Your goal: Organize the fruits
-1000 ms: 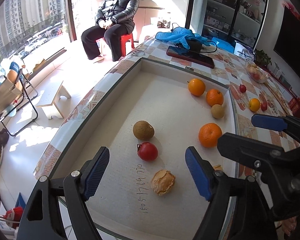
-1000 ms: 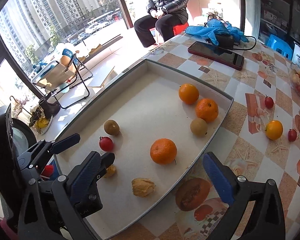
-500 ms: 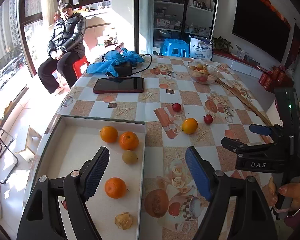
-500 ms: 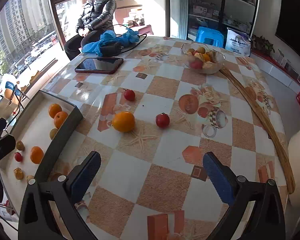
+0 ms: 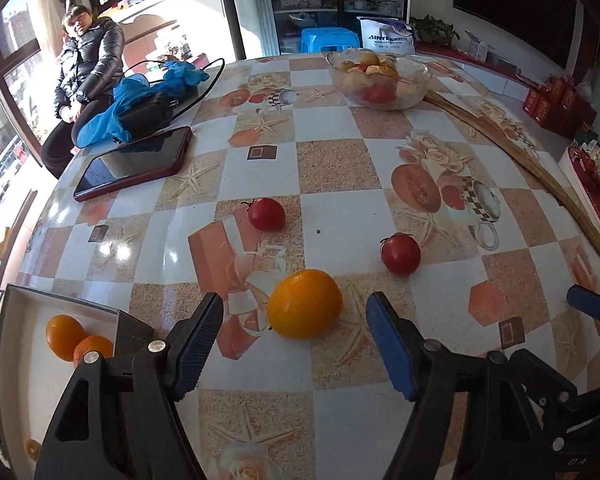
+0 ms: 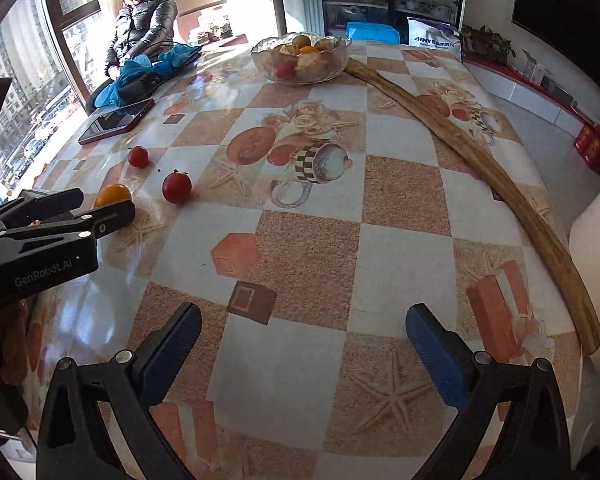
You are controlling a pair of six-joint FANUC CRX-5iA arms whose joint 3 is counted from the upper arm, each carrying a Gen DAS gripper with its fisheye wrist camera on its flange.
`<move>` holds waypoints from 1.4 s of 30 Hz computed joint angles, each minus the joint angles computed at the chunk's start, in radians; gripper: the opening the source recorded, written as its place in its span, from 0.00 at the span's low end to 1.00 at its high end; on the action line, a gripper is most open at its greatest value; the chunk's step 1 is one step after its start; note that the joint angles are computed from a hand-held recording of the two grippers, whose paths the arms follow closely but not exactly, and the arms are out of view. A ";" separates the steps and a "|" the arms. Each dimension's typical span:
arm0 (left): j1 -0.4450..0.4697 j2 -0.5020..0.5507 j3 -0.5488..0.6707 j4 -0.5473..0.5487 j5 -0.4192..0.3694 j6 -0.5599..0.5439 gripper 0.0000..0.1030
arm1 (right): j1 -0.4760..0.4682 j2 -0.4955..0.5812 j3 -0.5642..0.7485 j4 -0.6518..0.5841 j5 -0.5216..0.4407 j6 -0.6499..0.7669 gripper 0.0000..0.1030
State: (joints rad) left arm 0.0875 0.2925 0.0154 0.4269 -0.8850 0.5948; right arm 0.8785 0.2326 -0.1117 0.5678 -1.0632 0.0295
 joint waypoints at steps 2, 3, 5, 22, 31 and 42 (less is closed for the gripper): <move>0.004 0.018 0.004 0.029 -0.018 -0.007 0.48 | -0.008 0.007 0.007 0.001 0.011 0.007 1.00; 0.005 0.019 0.001 0.039 -0.015 -0.007 0.40 | -0.012 0.012 0.014 0.001 0.016 0.013 1.00; 0.008 0.010 -0.014 0.044 0.000 -0.014 0.40 | -0.021 0.032 0.036 0.006 0.021 0.029 1.00; 0.156 -0.224 -0.348 0.184 0.120 -0.179 0.40 | -0.066 0.294 0.332 0.091 0.020 0.189 0.24; 0.193 -0.301 -0.448 0.258 0.091 -0.259 0.40 | 0.037 0.092 0.058 0.113 0.024 -0.007 0.22; 0.221 -0.376 -0.573 0.388 0.102 -0.391 0.40 | 0.222 -0.052 -0.165 0.206 -0.117 -0.377 0.22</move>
State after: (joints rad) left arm 0.3084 -0.0830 -0.5572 0.8145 -0.7830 0.2037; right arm 1.1000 0.1801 -0.2765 0.7734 -1.1799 -0.3477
